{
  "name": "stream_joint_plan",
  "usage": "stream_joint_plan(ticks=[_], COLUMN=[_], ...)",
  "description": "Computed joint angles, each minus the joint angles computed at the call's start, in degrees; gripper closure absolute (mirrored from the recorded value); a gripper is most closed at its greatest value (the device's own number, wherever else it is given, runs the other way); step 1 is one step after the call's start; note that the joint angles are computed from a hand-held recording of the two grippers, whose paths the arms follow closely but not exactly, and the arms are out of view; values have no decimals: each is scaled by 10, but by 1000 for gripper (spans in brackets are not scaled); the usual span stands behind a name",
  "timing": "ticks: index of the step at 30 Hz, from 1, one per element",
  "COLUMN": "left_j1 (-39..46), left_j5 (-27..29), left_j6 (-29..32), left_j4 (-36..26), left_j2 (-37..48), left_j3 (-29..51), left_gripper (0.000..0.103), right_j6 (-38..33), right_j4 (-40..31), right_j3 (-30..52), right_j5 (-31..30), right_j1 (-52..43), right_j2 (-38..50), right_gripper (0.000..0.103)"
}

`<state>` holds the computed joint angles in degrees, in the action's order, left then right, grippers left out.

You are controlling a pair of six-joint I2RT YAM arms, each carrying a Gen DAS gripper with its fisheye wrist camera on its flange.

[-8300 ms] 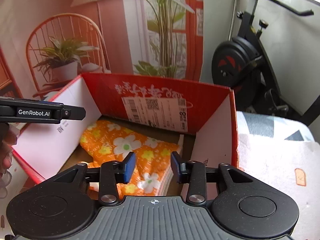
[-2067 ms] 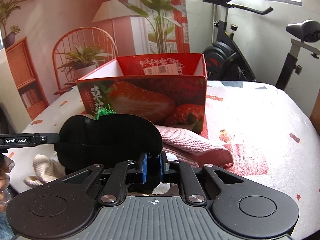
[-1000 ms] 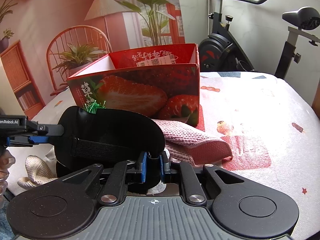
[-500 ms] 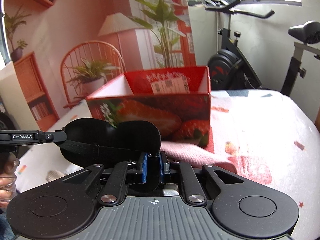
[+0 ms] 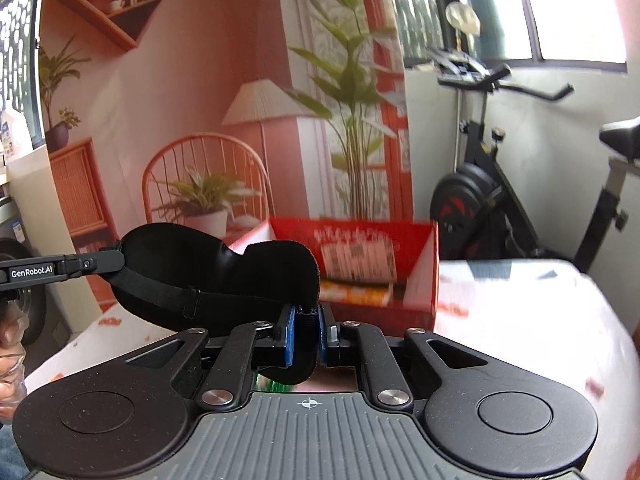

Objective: Organize soft objects
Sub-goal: 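Lift the black eye mask with both grippers and carry it over the red box, then open both grippers to drop the eye mask into the box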

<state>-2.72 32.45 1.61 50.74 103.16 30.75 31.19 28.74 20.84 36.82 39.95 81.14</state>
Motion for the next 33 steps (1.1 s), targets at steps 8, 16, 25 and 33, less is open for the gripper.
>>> stream_joint_plan(ticks=[8, 16, 25, 33], left_j1=[-73, -118, -132, -135], left_j5=[-94, -180, -223, -208], left_j6=[20, 41, 68, 66], left_j4=[-145, -356, -540, -589], left_j2=[37, 170, 295, 324], left_j3=[163, 388, 572, 622], left_gripper=[97, 97, 97, 97], right_j6=[-118, -116, -64, -23], right_j4=[-12, -83, -206, -246], right_j3=[108, 275, 432, 474], right_j5=[-136, -295, -371, -403], right_j1=[-161, -294, -328, -338], right_j2=[60, 230, 382, 430], right_gripper=[93, 93, 93, 93])
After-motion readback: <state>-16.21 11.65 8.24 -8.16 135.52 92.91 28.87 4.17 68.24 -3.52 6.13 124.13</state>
